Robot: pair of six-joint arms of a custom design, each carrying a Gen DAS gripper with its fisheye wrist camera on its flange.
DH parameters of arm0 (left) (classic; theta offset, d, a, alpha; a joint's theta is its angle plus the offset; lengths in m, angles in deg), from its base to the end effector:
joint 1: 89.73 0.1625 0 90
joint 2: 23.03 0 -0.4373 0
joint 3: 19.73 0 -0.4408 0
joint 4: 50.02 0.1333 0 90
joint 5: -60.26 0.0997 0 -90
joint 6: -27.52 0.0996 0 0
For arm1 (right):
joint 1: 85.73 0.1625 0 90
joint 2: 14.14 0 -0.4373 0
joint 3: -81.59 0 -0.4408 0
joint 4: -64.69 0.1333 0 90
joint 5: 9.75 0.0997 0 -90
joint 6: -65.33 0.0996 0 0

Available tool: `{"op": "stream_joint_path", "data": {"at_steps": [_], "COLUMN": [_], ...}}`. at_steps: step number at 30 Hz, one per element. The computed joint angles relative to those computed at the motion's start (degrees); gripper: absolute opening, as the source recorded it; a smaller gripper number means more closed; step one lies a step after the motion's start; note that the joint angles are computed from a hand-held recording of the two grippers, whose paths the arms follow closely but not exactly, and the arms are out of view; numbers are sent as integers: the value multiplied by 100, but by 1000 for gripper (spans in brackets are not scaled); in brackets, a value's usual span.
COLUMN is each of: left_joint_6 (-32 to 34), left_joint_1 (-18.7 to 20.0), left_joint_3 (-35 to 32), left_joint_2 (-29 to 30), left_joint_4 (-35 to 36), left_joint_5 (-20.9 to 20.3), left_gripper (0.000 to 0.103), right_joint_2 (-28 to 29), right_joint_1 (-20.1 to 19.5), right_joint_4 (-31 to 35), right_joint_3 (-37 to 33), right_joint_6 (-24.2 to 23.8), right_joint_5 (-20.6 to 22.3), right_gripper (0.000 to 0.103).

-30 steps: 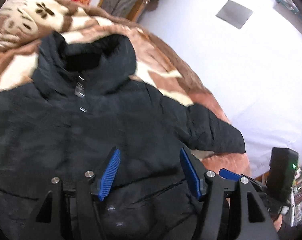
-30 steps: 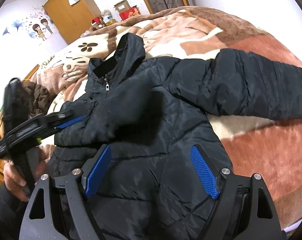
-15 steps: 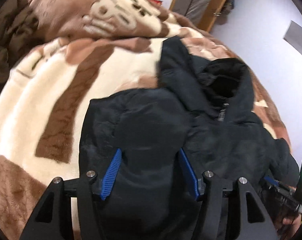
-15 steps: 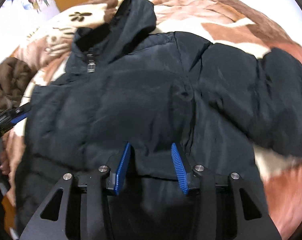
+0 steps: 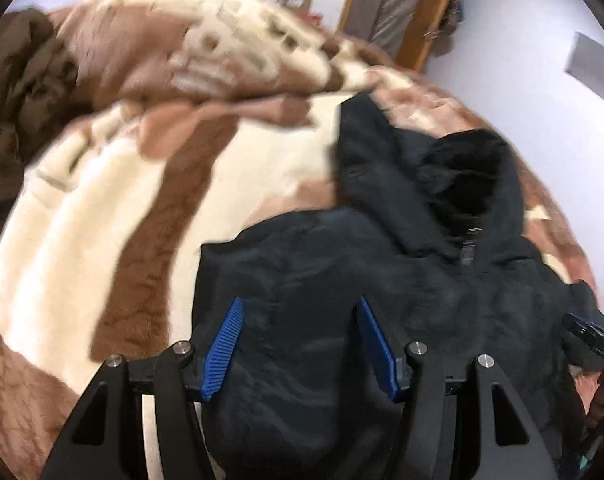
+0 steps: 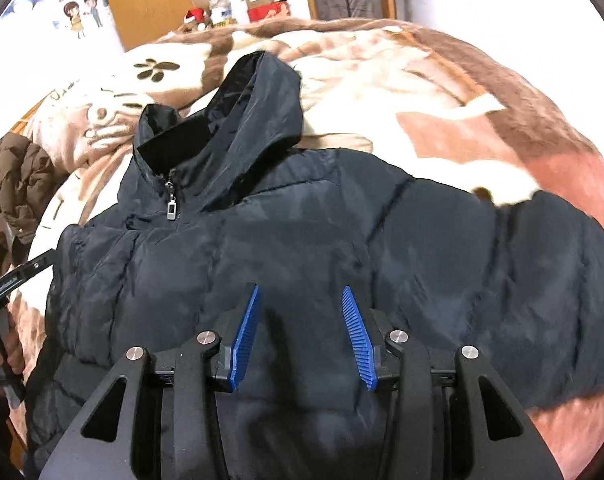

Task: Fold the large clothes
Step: 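Open the left gripper and release the folded sleeve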

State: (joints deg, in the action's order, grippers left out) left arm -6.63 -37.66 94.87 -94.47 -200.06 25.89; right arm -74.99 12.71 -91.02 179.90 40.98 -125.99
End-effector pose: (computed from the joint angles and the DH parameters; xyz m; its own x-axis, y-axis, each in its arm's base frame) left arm -0.1819 -0.5840 0.2507 -0.8206 -0.2930 -0.4907 0.1541 0.7133 -0.6837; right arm 0.1900 -0.6724 0.2448 -0.7830 -0.2906 0.5500 -0.4963 0.8249 -0.2706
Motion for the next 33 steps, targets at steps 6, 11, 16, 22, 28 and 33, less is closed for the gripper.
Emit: {"op": "stream_joint_path", "data": {"at_steps": [6,11,16,22,28,33], "left_joint_6": [-11,-593,-1663,-3916,-5518,-5850], "left_joint_1": [184,-192,-1214,-2525,-3510,-4070], "left_joint_3": [-88,129,826,1112,1207,1186], "left_joint_2": [171,-340,-1211,-1898,-2051,-1869], "left_joint_4": [135,804,1767,4015,5023,5157], "left_joint_5": [-87,-29,364,469,256,54], "left_gripper": [62,61,61,61,61,62], "right_joint_2": [395,-212,-1201,-2485,-3498,-4133], "right_joint_1": [-115,43,187,367,471,445], "right_joint_4": [157,193,-54,-41,261,569], "right_joint_3": [-247,160,1072,2102,2719,3016], "right_joint_6": [-44,202,114,85,146,158], "right_joint_5": [-186,-48,240,488,630,793], "right_gripper": [44,44,44,44,45,45]}}
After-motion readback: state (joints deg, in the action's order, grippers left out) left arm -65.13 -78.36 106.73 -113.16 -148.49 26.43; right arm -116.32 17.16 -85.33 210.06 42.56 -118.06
